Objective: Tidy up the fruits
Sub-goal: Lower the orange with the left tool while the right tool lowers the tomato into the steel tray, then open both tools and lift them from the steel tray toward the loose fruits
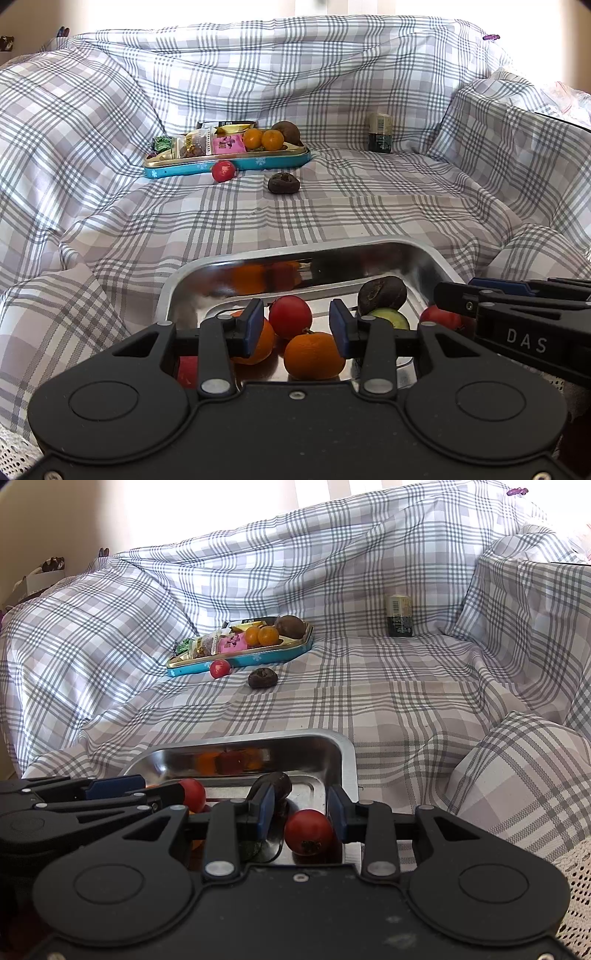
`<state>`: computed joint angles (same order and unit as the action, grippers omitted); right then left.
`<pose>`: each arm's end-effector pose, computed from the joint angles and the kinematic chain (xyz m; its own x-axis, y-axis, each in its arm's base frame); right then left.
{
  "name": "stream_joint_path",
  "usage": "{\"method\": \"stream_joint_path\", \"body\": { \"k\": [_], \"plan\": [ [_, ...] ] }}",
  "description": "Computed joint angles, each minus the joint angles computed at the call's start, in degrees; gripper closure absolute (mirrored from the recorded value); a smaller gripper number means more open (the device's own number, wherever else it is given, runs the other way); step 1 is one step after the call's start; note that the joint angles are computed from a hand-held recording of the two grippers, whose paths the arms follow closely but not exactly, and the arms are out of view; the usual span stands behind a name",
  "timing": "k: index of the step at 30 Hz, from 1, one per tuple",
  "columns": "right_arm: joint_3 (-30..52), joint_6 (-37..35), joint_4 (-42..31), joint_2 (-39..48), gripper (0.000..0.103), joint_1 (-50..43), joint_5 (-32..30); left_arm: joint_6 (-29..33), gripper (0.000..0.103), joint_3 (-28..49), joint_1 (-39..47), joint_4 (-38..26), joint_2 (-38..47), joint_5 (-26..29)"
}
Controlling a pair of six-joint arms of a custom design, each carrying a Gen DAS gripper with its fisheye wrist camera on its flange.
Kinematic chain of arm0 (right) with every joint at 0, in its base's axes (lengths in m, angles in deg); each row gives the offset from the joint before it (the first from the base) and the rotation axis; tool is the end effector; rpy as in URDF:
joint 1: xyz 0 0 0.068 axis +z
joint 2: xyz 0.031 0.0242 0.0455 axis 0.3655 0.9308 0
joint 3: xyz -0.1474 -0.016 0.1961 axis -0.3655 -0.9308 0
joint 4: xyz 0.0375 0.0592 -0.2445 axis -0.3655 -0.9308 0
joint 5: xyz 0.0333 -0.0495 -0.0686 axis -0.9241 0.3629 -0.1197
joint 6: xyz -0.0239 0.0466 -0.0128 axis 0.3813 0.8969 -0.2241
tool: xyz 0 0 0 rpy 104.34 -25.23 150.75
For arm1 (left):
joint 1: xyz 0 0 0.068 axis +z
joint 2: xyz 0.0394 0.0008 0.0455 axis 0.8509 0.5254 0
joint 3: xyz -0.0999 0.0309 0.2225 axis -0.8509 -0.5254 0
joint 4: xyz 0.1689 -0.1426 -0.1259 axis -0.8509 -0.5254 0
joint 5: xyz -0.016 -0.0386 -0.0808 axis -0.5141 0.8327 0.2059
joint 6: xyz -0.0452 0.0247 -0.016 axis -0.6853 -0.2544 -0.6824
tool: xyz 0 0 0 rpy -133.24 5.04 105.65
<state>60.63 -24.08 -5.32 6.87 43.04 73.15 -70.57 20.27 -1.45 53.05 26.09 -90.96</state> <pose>0.1926 0.0788 0.1278 -0.5875 -0.0663 -0.8065 -0.3311 0.9291 0.1647 0.1734 -0.2470 0.1206 -0.5742 -0.0438 -0.8176 -0.0292 0.9990 -0.0331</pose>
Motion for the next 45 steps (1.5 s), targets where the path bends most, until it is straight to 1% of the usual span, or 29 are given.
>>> {"method": "stream_joint_path", "body": {
  "k": [11,16,22,26,28,32,35,36,39,41,45],
  "plan": [
    [0.1,-0.1,0.3,0.3,0.067,-0.1,-0.1,-0.7,0.055,0.6,-0.2,-1.0,0.4,-0.8],
    [0.1,-0.1,0.4,0.4,0.067,-0.1,0.0,-2.0,0.055,0.9,-0.4,-2.0,0.5,-2.2],
    [0.1,-0.1,0.8,1.1,0.067,-0.1,0.4,-4.2,0.055,1.6,-0.8,-4.4,0.9,-4.3],
    [0.7,-0.2,0.3,1.9,0.067,-0.1,0.8,-6.2,0.055,2.7,-1.0,-6.9,1.4,-5.4],
    [1.4,-0.1,-0.7,2.2,0.067,0.4,1.5,-7.1,0.055,4.1,-1.1,-9.2,2.3,-6.1],
    [2.9,-1.2,-3.3,2.4,0.067,1.4,2.8,-5.7,0.055,4.4,-0.6,-10.4,1.2,-4.9],
    [5.0,-2.5,-6.1,3.0,0.067,1.6,2.3,-5.2,0.055,6.8,0.9,-14.4,1.7,-3.9],
    [5.9,-3.0,-7.0,3.6,0.067,1.3,1.6,-4.6,0.055,6.8,1.5,-14.6,1.4,-3.4],
    [8.8,-3.9,-8.8,5.5,0.067,0.9,0.7,-2.5,0.055,6.2,4.0,-14.4,-0.7,-1.7],
    [10.4,-5.0,-8.5,6.5,0.067,0.9,1.3,-0.3,0.055,5.2,6.2,-13.2,-2.9,-0.4],
    [15.0,-6.4,-8.4,9.9,0.067,-0.3,-0.1,4.2,0.055,4.8,11.3,-11.0,-5.6,1.5]
  ]
}}
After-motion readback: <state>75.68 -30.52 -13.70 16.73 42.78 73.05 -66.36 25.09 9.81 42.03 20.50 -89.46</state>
